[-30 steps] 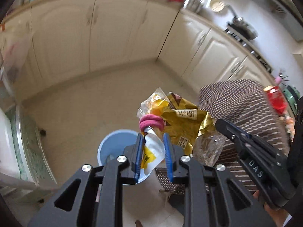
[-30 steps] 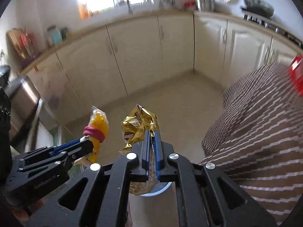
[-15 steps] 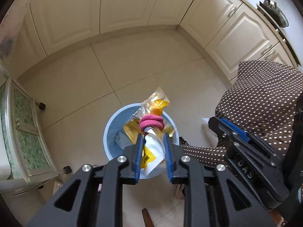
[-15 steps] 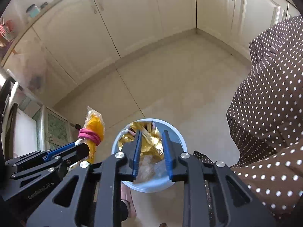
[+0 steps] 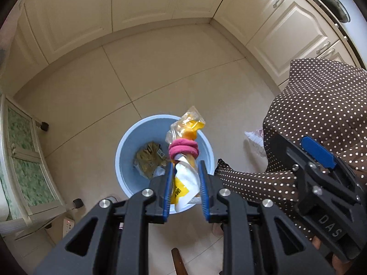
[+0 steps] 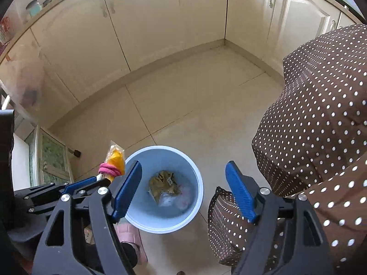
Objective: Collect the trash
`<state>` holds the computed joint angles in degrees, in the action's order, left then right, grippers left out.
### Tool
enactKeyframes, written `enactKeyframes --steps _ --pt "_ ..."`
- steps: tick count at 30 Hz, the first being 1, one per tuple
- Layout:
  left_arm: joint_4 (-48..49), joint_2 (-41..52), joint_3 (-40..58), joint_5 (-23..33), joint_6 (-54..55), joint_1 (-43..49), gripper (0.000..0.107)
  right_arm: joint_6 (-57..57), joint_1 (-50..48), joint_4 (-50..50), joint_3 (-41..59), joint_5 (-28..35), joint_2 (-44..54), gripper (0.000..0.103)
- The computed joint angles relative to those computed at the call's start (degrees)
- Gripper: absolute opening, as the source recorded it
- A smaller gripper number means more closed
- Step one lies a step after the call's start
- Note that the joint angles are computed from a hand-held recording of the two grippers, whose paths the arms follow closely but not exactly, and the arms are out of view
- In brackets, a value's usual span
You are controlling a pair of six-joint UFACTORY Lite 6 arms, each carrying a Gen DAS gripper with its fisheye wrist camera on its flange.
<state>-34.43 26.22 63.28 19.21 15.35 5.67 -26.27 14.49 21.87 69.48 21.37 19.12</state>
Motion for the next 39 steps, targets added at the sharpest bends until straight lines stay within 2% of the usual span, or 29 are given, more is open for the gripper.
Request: enactKeyframes --steps 4,6,8,10,15,17,19,23,26,30,32,35,37,39 --pt "4.60 -2.70 -0.61 -0.14 -4.92 -0.82 0.022 1.11 -0.36 -1.65 -2.44 -2.40 -3.49 0.080" --pt "7.37 -4.39 -1.03 -0.15 -7.83 -1.35 0.025 5.57 -0.13 -6.82 -3.54 -3.76 -5.60 0.080" --pt "12.12 -6.30 -1.56 -0.22 -12.79 -1.99 0.042 7.27 -0.30 -9.25 -5.23 -5.12 -8.50 0.082" --pt "14.22 -8.70 -2.48 -0.45 -15.51 -2.42 0.052 4.06 -1.10 -6.31 -6.28 -4.89 -11.42 0.083" --pt "20.56 -16.15 -4.39 1.97 -22.63 -3.32 0.052 -0.34 -2.95 -3.01 -6.53 -2.37 -18.31 0.083" --pt "22.64 -21.35 -5.60 3.25 -25.55 -4.04 0.052 -5.33 -4.44 1.72 -6.93 -1.02 -22.26 0.092" --pt "28.27 -26.34 -6.64 4.79 -31.59 -5.57 0.052 -6.31 -5.65 2.42 -6.43 0.75 -25.41 0.092" --pt "41.27 -36.82 -7.10 9.92 -45.80 -11.16 0.052 -14.31 -11.01 11.20 -4.57 8.03 -32.91 0.092" --pt "46.85 -42.20 -4.65 14.12 -51.95 -16.02 0.052 -17.83 -16.07 15.73 -1.54 14.23 -38.08 0.092" --pt "58.04 -44.94 1.98 21.06 -64.01 -28.53 0.053 -25.54 -32.29 25.96 5.12 27.53 -41.17 0.094" --pt "62.15 -43.92 5.54 24.01 -68.59 -34.92 0.054 -32.22 -44.28 32.71 7.83 36.19 -40.69 0.095" --pt "66.45 -37.21 14.35 27.24 -74.07 -46.53 0.055 -37.80 -61.48 38.70 15.59 47.37 -34.72 0.095" --pt "65.51 -32.25 19.39 26.63 -73.32 -50.57 0.055 -40.52 -70.18 40.15 21.40 51.70 -28.41 0.095" --pt "64.28 -25.06 26.45 26.36 -72.50 -54.84 0.055 -42.52 -76.08 39.95 26.19 53.00 -22.96 0.095"
